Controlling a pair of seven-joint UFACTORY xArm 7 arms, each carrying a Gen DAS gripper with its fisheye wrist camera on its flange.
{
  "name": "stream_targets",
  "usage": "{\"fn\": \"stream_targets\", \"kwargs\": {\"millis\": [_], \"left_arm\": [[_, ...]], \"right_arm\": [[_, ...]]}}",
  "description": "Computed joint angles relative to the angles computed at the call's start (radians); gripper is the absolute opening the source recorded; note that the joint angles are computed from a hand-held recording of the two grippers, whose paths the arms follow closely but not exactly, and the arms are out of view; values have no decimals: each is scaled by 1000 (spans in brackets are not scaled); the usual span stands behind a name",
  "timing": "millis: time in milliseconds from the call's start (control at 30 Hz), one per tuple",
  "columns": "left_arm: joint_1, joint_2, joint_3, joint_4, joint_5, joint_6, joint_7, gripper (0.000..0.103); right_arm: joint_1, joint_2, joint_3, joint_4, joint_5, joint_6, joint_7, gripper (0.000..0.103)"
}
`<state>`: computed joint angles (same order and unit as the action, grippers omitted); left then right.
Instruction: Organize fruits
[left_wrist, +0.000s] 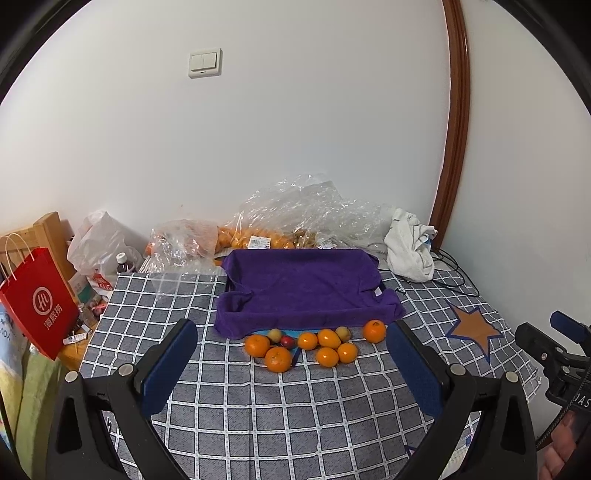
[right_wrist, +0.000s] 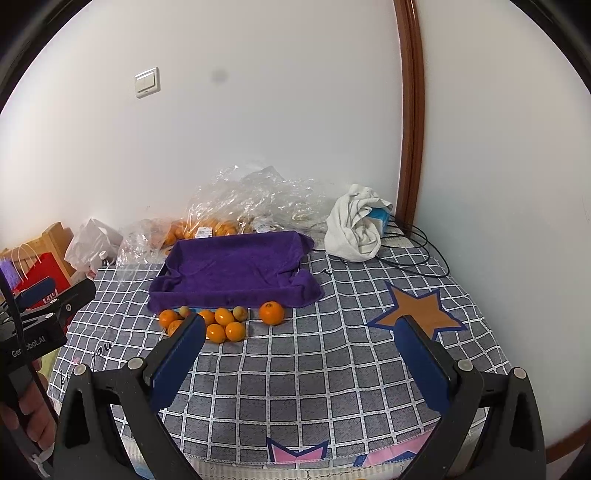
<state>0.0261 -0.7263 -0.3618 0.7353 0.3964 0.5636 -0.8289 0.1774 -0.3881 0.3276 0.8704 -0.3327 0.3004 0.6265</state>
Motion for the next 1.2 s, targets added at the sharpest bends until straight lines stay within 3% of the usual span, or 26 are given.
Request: {"fn": "stream_targets", "kwargs": {"millis": [633,1200], "left_arm": [[8,-39,18,-23,-16,12,12,103],[1,-39,16,-12,-24,39,22,103]], "right_arm": [[4,23,25,19,-66,12,27,100],[9,2,10,2,-26,15,10,100]]}}
